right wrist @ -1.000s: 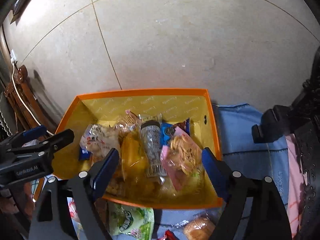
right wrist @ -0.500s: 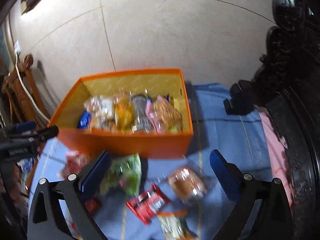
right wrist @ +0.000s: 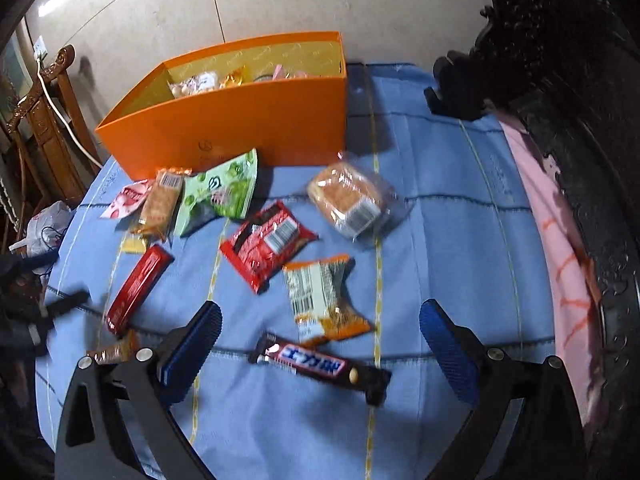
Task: Organize snacks
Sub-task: 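Withdraw both tools from the box back over the snacks, then grasp the clear cracker bag with the left tool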
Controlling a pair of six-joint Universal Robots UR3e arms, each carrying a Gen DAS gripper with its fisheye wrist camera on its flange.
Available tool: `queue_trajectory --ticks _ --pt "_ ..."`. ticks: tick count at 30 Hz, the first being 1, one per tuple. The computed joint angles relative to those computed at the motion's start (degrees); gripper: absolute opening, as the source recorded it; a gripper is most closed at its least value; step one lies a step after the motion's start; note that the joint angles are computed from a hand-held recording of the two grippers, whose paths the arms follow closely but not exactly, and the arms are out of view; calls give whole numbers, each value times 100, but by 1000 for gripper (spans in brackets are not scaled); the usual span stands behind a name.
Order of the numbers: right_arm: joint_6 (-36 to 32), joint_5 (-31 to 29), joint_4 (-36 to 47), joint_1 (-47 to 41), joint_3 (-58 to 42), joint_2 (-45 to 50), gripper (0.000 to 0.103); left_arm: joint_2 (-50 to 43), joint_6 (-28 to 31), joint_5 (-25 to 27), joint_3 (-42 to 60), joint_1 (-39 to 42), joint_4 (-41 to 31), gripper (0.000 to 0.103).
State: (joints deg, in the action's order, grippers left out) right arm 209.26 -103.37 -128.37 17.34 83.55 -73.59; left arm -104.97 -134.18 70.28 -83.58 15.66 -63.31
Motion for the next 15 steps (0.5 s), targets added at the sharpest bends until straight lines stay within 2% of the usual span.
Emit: queue_trajectory --ticks 3,10,11,13,15 --pt "-22 17 -46 29 73 -63 100 402 343 -32 -763 159 160 99" --pt "18 76 -1 171 151 -82 100 875 778 -106 -1571 354 430 98" --pt "43 79 -8 196 194 -99 100 910 842 -127 -1673 380 513 94" --pt "68 89 0 230 242 -116 100 831 1040 -79 -1622 364 306 55" --pt "100 74 4 270 300 -131 100 680 1107 71 -1565 310 165 54"
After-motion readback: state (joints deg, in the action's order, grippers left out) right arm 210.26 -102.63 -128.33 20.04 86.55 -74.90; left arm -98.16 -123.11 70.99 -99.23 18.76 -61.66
